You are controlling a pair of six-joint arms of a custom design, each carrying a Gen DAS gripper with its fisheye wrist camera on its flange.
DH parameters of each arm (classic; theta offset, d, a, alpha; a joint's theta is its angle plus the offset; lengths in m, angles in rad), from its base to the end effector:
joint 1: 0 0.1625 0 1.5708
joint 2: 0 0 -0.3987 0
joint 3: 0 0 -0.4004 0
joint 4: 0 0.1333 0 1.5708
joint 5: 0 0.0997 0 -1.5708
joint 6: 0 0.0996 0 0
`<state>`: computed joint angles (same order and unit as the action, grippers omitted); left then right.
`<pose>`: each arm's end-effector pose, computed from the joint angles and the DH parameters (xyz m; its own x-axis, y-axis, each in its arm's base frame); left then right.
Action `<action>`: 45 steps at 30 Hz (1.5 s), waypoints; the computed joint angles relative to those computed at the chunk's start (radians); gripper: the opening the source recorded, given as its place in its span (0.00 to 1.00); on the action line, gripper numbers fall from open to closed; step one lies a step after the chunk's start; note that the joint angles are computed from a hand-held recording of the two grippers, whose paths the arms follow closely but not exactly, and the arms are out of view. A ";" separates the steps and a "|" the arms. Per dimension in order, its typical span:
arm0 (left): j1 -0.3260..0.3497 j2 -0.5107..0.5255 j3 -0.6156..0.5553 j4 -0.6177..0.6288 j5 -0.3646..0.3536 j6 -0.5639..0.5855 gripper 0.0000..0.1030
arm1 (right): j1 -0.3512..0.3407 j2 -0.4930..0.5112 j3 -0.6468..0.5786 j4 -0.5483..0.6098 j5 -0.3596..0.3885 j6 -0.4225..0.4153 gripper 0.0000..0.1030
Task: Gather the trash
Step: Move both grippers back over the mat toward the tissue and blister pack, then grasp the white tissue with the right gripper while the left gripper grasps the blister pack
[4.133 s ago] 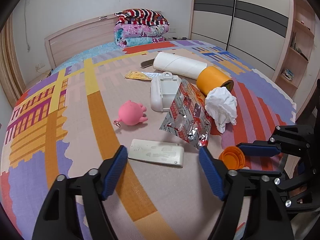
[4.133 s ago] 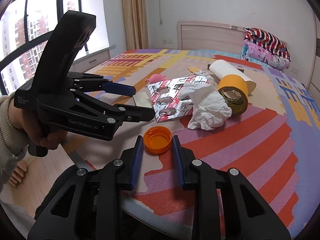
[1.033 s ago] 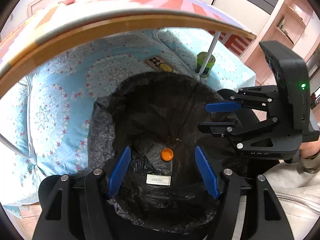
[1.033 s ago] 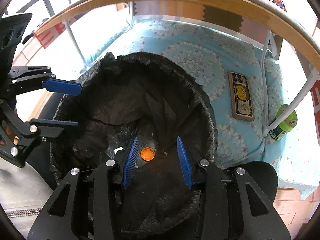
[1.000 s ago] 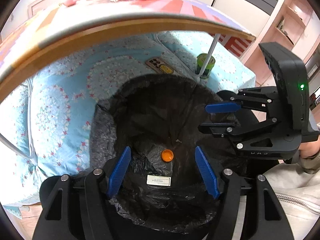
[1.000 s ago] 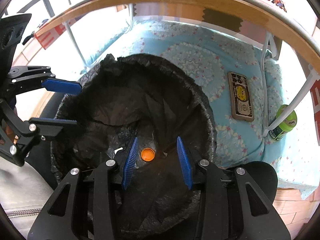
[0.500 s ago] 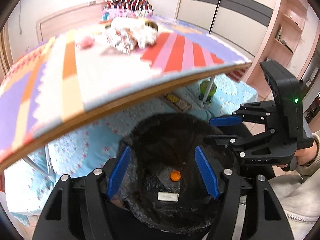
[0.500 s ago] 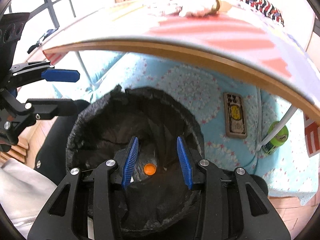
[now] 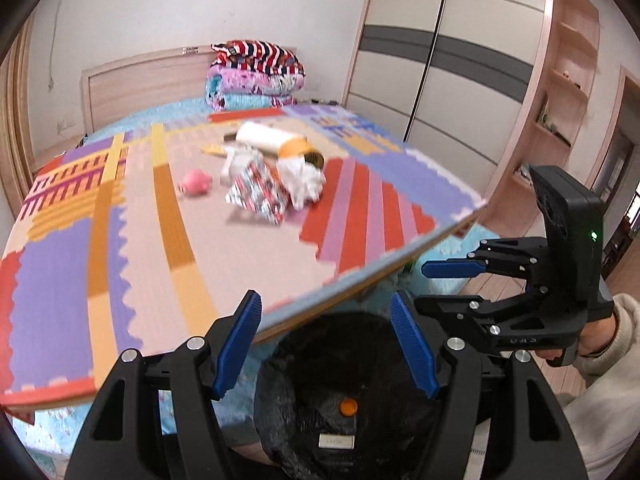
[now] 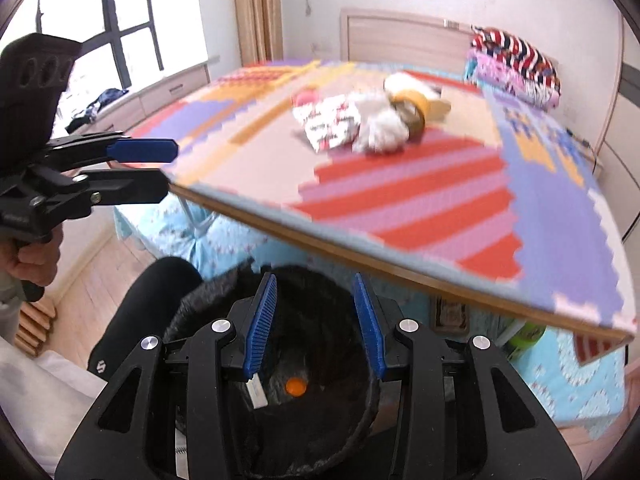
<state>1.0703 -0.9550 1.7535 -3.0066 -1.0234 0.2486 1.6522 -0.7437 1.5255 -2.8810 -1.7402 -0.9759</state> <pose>-0.1449 -0.6507 0.1921 -0.7753 0.3073 -0.5518 0.5947 0.6495 -0.4738 0.1741 -0.7013 0.1158 -0.4963 -0.7103 0.4991 -0.8587 0.4862 -0.1619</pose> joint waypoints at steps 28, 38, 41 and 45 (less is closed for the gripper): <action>0.139 0.160 -0.375 0.187 -0.158 -0.158 0.62 | 0.047 0.224 -0.366 0.061 0.010 0.042 0.42; 0.165 0.222 -0.482 0.250 -0.175 -0.206 0.52 | 0.049 0.324 -0.533 0.131 -0.012 0.099 0.48; 0.167 0.233 -0.496 0.263 -0.170 -0.223 0.40 | 0.049 0.342 -0.565 0.152 -0.015 0.115 0.48; 0.174 0.239 -0.500 0.259 -0.196 -0.237 0.29 | 0.049 0.371 -0.613 0.176 -0.020 0.138 0.48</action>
<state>1.2438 -0.7159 1.2537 -2.7479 -1.2193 0.0121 1.7016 -0.3732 0.9121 -2.7046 -1.7600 -0.8383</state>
